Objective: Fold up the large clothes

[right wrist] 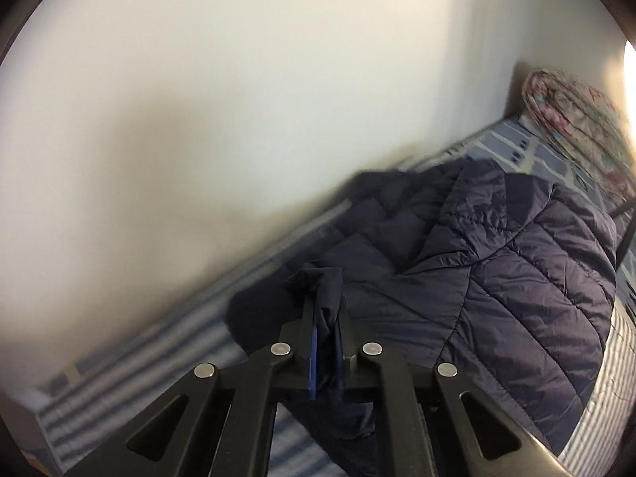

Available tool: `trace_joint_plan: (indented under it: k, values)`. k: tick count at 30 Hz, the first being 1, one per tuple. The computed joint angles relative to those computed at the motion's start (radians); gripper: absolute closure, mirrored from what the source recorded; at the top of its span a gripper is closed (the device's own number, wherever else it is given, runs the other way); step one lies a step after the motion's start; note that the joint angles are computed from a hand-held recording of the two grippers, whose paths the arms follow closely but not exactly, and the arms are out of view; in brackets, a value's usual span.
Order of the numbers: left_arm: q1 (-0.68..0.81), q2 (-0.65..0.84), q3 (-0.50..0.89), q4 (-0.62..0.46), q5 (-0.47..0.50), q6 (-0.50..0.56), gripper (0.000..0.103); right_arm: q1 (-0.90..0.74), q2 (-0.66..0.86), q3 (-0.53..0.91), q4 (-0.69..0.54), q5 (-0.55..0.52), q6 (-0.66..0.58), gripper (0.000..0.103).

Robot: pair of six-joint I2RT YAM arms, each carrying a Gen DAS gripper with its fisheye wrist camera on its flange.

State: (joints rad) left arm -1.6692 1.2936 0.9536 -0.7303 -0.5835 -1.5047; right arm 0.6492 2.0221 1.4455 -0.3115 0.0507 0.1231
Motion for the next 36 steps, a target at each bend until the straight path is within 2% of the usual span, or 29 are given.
trace_joint_plan:
  k: [7, 11, 14, 16, 19, 20, 22, 24, 26, 27, 29, 34, 36]
  values:
    - [0.009, 0.006, 0.003, -0.014, 0.01, -0.018, 0.06, 0.026, 0.135, 0.09, -0.001, -0.072, -0.009, 0.099]
    - [0.012, 0.014, 0.011, -0.019, 0.012, -0.015, 0.06, -0.011, 0.135, 0.042, 0.047, -0.163, 0.036, 0.099]
    - [0.026, 0.019, 0.014, -0.008, 0.023, 0.003, 0.06, -0.022, 0.049, 0.0, 0.027, -0.211, 0.027, 0.087]
    - [0.027, 0.029, 0.021, -0.008, 0.024, 0.007, 0.06, -0.045, -0.061, -0.085, 0.064, -0.26, 0.034, 0.068]
    - [0.034, 0.042, 0.028, -0.01, 0.028, 0.011, 0.06, -0.113, -0.234, -0.224, 0.119, -0.296, 0.039, 0.066]
    - [0.039, 0.047, 0.029, -0.007, 0.033, 0.011, 0.06, -0.137, -0.273, -0.259, 0.13, -0.294, 0.045, 0.067]
    - [0.046, 0.055, 0.028, 0.004, 0.042, 0.014, 0.06, -0.209, -0.34, -0.326, 0.128, -0.208, 0.051, 0.068]
    - [0.055, 0.075, 0.039, 0.02, 0.052, 0.03, 0.06, -0.265, -0.351, -0.357, 0.128, -0.106, 0.055, 0.069]
    - [0.062, 0.098, 0.052, 0.036, 0.063, 0.051, 0.06, -0.322, -0.333, -0.379, 0.145, -0.066, 0.066, 0.068]
    - [0.068, 0.11, 0.06, 0.044, 0.071, 0.063, 0.06, -0.349, -0.308, -0.38, 0.154, -0.058, 0.075, 0.068]
    - [0.071, 0.127, 0.07, 0.052, 0.08, 0.071, 0.06, -0.391, -0.237, -0.36, 0.16, -0.114, 0.089, 0.068]
    - [0.095, 0.173, 0.09, 0.074, 0.109, 0.095, 0.06, -0.359, -0.052, -0.272, 0.174, -0.146, 0.063, 0.068]
    - [0.098, 0.186, 0.093, 0.079, 0.12, 0.101, 0.06, -0.291, -0.022, -0.231, 0.138, -0.037, -0.001, 0.07]
